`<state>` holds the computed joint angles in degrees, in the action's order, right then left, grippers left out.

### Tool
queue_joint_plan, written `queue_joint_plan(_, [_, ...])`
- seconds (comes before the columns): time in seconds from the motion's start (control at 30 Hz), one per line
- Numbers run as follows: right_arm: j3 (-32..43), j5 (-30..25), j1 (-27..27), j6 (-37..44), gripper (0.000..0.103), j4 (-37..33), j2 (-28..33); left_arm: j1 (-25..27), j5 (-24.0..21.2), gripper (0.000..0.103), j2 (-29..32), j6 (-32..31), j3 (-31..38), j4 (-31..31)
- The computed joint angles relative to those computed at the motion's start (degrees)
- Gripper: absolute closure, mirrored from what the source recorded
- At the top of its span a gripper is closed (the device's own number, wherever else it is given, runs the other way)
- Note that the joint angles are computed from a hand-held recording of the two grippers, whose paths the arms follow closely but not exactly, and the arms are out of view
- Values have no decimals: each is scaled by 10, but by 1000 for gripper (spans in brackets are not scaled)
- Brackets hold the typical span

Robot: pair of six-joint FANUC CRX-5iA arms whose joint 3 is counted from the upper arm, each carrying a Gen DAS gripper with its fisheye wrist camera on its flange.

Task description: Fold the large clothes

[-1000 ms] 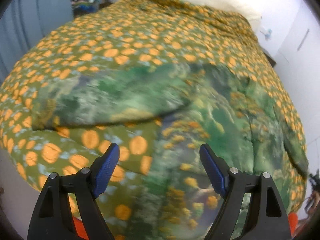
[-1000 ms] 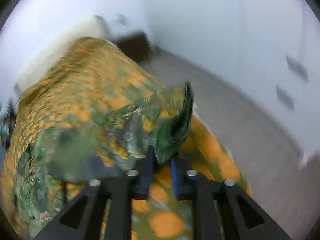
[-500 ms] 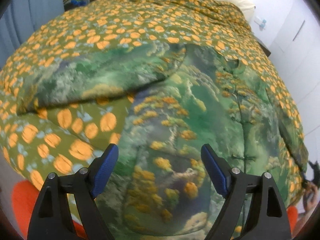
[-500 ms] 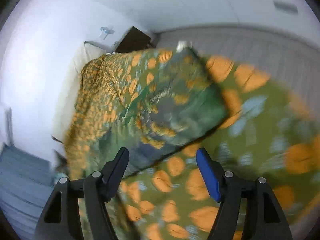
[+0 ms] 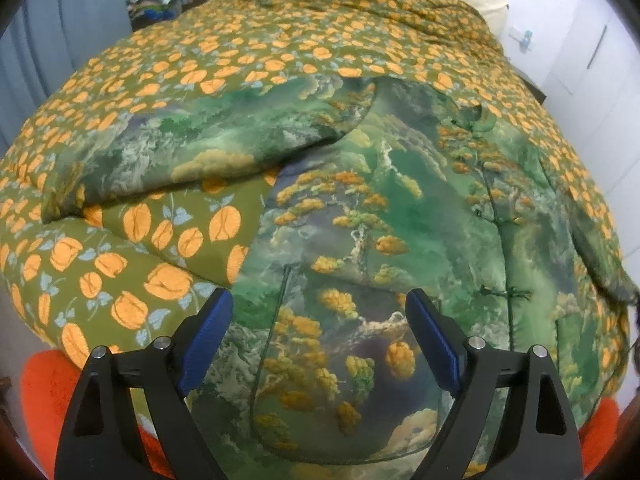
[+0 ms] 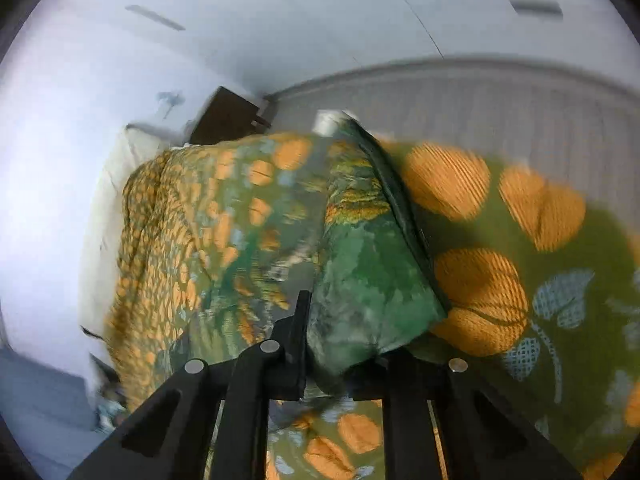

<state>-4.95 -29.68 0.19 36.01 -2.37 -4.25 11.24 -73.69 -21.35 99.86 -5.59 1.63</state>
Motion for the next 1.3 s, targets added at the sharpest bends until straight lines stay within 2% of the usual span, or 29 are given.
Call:
queue_joint_plan(0.1, [10,0,56,-49,90,143,-13,0,22,14,-8,-1,-9,-5])
queue_joint_plan(0.17, [49,-5,100,-38,90,204,-4,6,37,14,-15,-2,-23,1])
queue_joint_plan(0.23, [115,-26,150,4,90,231,24,16,45,14,-22,-7,-40,12])
queue_joint_plan(0.33, [212,-56,220,68,90,237,77,40,52,14,-36,-21,-67,38])
queue_joint_plan(0.43, [349,-97,292,137,90,227,171,67,61,14,-54,-42,-92,65])
queue_joint_plan(0.53, [420,-133,343,168,90,227,235,76,70,14,-67,-53,-105,62])
queue_joint_plan(0.67, [525,-193,391,209,90,240,356,89,68,14,-74,-70,-117,74])
queue_joint_plan(0.77, [543,-228,412,223,90,232,405,88,69,14,-77,-76,-118,68])
queue_joint_plan(0.87, [495,-227,424,224,89,230,405,81,70,14,-77,-76,-115,52])
queue_joint_plan(0.93, [489,-239,423,244,79,207,408,87,68,14,-75,-79,-117,56])
queue_joint_plan(0.97, [500,-254,418,271,67,176,412,91,64,14,-72,-81,-118,62])
queue_joint_plan(1.0, [498,-258,414,290,49,153,406,96,62,14,-72,-83,-120,67])
queue_joint_plan(1.07, [456,-240,406,348,37,90,363,107,62,14,-75,-88,-124,77])
queue_joint_plan(1.17, [416,-231,398,413,37,34,309,120,68,9,-80,-90,-131,87])
queue_joint_plan(1.3, [400,-200,399,379,35,89,286,119,73,7,-73,-73,-129,79])
